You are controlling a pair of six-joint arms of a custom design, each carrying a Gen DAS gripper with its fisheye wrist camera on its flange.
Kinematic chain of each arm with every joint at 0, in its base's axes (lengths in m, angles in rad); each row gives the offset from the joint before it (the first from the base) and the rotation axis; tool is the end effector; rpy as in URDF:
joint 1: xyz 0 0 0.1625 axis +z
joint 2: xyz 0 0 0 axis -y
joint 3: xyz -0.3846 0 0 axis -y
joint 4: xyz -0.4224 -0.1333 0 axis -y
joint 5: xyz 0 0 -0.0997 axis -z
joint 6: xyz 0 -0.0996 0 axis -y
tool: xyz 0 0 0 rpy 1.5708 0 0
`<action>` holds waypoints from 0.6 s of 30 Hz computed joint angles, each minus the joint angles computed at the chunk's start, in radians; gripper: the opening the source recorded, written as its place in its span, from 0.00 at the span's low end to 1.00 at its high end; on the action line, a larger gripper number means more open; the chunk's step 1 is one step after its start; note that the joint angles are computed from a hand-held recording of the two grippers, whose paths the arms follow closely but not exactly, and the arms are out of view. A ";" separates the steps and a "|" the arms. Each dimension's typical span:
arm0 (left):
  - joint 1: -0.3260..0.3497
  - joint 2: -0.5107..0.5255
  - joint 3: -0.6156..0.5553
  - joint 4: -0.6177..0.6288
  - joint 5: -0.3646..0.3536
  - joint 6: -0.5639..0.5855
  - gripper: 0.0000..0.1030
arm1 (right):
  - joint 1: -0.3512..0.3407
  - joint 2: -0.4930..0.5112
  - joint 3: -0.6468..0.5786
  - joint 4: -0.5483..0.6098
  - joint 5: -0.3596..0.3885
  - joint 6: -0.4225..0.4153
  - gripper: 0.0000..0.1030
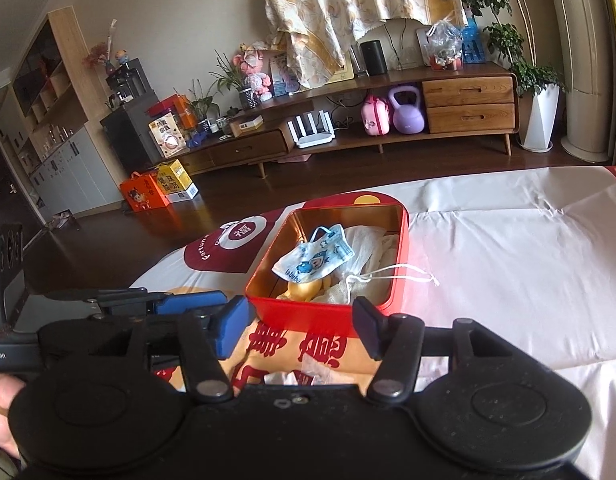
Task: Organize soft objects
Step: 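Move both tools back from the tin toward the items on the table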
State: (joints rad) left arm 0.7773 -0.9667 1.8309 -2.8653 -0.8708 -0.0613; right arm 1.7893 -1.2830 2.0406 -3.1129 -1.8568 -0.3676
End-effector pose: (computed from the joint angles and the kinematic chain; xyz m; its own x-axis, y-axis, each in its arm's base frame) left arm -0.3000 -0.5722 0.1301 -0.7663 0.3170 -0.5588 0.6020 0.6581 -0.4522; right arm 0.2228 -0.5181 0.2438 -0.8592 -0.2608 0.4402 -0.4953 0.6399 -0.5875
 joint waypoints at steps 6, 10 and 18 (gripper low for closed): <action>-0.034 -0.062 0.070 0.016 0.011 -0.057 0.28 | 0.004 -0.061 0.068 -0.010 0.010 -0.011 0.62; -0.055 -0.097 0.110 0.024 0.011 -0.084 0.28 | 0.003 -0.101 0.118 -0.022 0.018 -0.017 0.64; -0.097 -0.153 0.199 0.010 0.023 -0.146 0.29 | 0.000 -0.160 0.204 -0.058 0.025 -0.029 0.70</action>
State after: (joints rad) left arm 0.6807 -1.1197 2.0300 -2.8550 -0.8476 -0.2075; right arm 1.7897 -1.4430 2.2445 -3.1706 -1.8317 -0.3961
